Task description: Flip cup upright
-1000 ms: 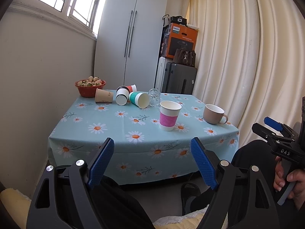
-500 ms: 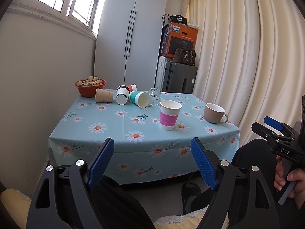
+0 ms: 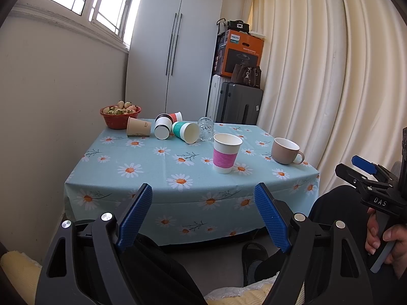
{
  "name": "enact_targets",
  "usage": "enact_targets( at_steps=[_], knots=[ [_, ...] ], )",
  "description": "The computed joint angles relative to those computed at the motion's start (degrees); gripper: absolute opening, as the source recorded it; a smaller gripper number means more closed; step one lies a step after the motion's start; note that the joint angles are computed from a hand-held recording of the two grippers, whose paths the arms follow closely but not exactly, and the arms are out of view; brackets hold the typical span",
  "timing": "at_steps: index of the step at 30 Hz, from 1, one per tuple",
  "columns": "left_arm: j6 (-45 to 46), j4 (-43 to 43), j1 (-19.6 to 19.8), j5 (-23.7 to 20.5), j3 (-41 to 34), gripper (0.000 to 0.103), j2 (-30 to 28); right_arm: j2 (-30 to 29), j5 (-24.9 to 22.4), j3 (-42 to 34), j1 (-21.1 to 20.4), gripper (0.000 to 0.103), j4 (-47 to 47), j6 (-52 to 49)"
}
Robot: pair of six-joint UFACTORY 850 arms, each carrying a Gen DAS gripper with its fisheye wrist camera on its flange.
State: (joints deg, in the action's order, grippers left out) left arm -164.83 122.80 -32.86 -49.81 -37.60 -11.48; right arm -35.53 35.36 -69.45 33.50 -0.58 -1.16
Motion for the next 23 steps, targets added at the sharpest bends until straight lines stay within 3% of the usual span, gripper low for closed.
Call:
enact_targets(
  at_steps=[23],
  knots=[
    [-0.21,0.32,0.24,0.03,0.41,0.080,0.00,-0.05,0.60,0.41,-0.16,0.094,0.00,0.08]
  ],
)
